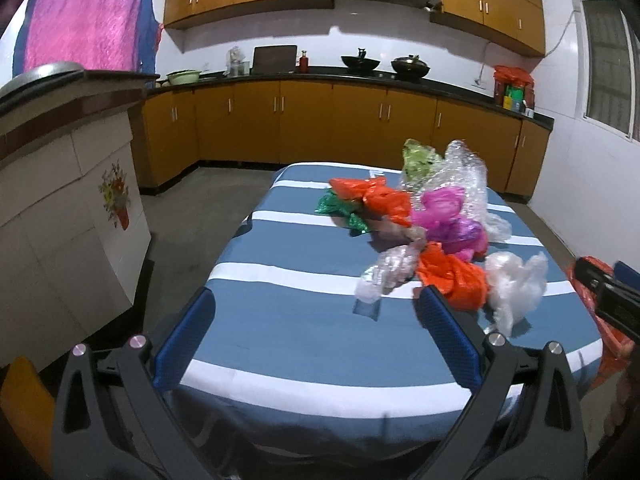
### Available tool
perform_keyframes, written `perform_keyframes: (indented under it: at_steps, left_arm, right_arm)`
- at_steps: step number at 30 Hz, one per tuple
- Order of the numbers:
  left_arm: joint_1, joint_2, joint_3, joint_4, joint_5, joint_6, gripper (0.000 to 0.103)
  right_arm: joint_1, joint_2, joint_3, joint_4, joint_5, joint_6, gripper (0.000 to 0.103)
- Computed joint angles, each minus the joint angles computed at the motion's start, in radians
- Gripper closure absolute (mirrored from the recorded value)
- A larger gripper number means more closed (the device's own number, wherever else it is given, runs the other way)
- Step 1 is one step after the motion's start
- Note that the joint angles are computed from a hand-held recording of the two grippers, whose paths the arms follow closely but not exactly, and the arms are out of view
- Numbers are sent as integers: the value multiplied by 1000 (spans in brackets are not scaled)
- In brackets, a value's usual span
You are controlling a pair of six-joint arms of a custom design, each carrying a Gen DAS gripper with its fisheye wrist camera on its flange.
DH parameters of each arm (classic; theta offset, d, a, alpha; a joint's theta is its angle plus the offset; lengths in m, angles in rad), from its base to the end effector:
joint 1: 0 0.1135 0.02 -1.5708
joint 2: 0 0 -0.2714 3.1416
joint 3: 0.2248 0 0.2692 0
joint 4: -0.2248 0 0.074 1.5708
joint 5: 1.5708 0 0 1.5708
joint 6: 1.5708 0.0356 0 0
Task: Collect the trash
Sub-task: 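Grasp the clear plastic bag with the right tool while the left tool grasps the orange bag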
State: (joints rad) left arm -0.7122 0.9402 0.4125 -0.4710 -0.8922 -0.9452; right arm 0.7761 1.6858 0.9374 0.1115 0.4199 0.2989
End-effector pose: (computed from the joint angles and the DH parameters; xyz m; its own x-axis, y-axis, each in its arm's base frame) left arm 0.1461 -0.0895 0.1714 -0.4466 -0.2866 -0.8476 -0.4625 0.8849 -0.0556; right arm 0.2741 0.2488 0.1852 -0.5251 -0.1386 -0.8397 -0.2628 0.9648 0.0050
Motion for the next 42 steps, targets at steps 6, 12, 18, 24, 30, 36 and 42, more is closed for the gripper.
perform_keyframes:
  at_steps: [6, 12, 18, 24, 30, 36, 42]
  left_arm:
    - [80, -2, -41, 109, 67, 81, 4]
    - [132, 43, -48, 223, 133, 153, 5]
    - [154, 159, -18, 349, 202, 210, 11]
    - [169, 341, 62, 473, 293, 260, 18]
    - [170, 520, 178, 532, 345, 305, 18]
    - [172, 665, 293, 536, 384, 341, 24]
    - [180, 735, 339, 535, 412, 364, 44]
  right_arm:
    - [-5, 165, 140, -28, -27, -36, 27]
    - [-36, 227, 186, -69, -91, -26, 67]
    - [-71, 208, 138, -27, -134, -20, 97]
    - [-116, 155, 73, 22, -108, -41, 99]
    - [-165, 127, 41, 36, -116, -47, 99]
    - [-186, 123, 28, 39, -139, -42, 99]
    - [-197, 116, 20, 37, -153, -40, 99]
